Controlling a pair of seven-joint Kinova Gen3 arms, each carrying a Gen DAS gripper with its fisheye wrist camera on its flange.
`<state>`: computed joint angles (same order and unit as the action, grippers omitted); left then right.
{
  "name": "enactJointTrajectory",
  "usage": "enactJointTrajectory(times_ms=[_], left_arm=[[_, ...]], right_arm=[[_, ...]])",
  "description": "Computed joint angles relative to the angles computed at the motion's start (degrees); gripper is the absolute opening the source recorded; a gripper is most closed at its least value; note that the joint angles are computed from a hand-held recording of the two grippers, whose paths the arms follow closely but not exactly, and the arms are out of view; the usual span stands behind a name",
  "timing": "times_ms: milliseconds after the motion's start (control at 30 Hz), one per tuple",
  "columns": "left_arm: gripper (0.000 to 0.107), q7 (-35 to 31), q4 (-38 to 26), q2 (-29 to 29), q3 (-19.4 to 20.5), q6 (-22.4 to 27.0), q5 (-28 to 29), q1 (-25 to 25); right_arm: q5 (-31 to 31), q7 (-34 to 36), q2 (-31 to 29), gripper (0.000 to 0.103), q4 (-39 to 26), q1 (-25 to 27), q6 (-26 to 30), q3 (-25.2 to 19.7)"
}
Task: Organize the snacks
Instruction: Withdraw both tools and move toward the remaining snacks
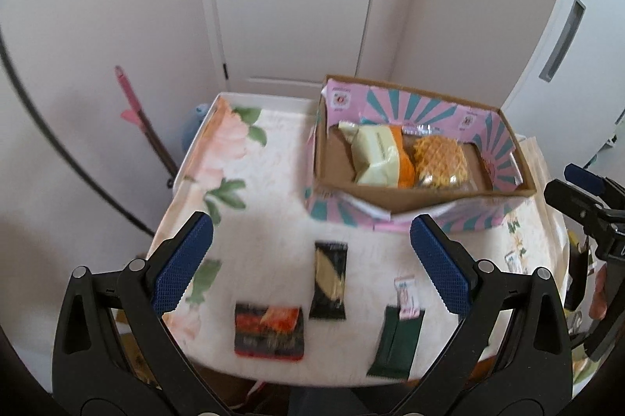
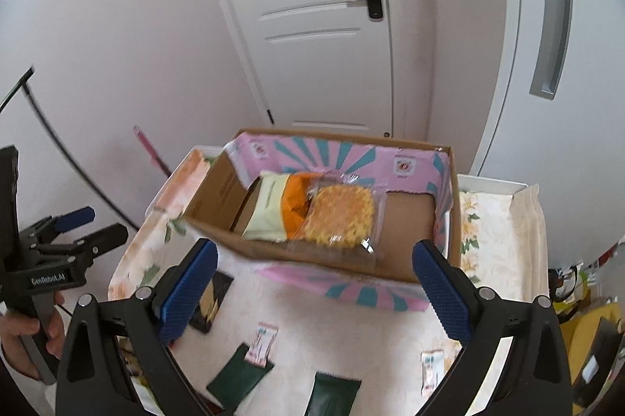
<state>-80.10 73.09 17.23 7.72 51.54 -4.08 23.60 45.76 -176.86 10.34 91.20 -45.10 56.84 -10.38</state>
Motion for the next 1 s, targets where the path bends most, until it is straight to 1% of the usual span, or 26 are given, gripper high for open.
enactJointTrajectory(times_ms=[100,200,300,433,567,667,767,833,900,933,967,1000], left_arm=[[0.101,1.84,3.70,-2.50,-0.35,-0.08,-0.61,0.36],[0.101,1.17,7.11,-4.59,0.31,-0.56,0.12,-0.51],[0.101,-0.71,9.14,-5.27,1.07,-0.83,0.58,-1.10],[0.101,-6.56,11.22,-4.86,2.25,-2.25,5.33,-3.58],[0.101,-13.72,11.16,-2.14,3.15,-2.54,8.86,-5.20],[0.100,-19.59,10.17,0.85,3.90,-2.08,11.84,-6.63],[0.099,-23.72,8.52,4.21,4.19,-1.25,13.69,-7.24],[0.097,-26.12,6.77,6.85,4.41,-0.14,14.75,-7.56],[0.095,-28.22,5.06,9.37,4.48,0.64,15.12,-7.50],[0.092,-28.93,4.66,10.12,4.38,0.75,15.19,-7.39],[0.089,-29.75,3.95,11.17,4.38,1.13,15.32,-7.40],[0.088,-30.39,3.29,12.14,4.33,1.54,15.42,-7.37]], right_arm=[[0.47,-0.61,0.12,0.100,0.67,-1.51,0.46,-0.91],[1.23,-1.76,0.77,0.100,0.83,-3.40,1.53,-1.56],[1.92,-3.88,1.88,0.100,0.28,-5.66,3.52,-1.73],[1.24,-5.33,3.44,0.100,-0.82,-7.48,4.98,-1.59],[0.34,-9.71,5.53,0.100,-1.24,-8.89,4.94,-0.52],[-0.59,-12.41,7.88,0.099,-2.58,-10.08,6.23,0.57],[-0.88,-16.16,10.13,0.099,-2.78,-11.06,5.67,1.84],[-1.68,-17.35,12.25,0.095,-3.84,-11.56,6.04,2.65],[-2.61,-18.86,14.18,0.093,-4.61,-12.08,6.02,3.58],[-2.93,-19.81,14.95,0.093,-4.77,-12.39,5.77,4.05],[-3.11,-20.50,15.52,0.090,-4.90,-12.69,5.51,4.49],[-3.26,-21.06,16.19,0.084,-5.17,-13.08,5.54,4.87]])
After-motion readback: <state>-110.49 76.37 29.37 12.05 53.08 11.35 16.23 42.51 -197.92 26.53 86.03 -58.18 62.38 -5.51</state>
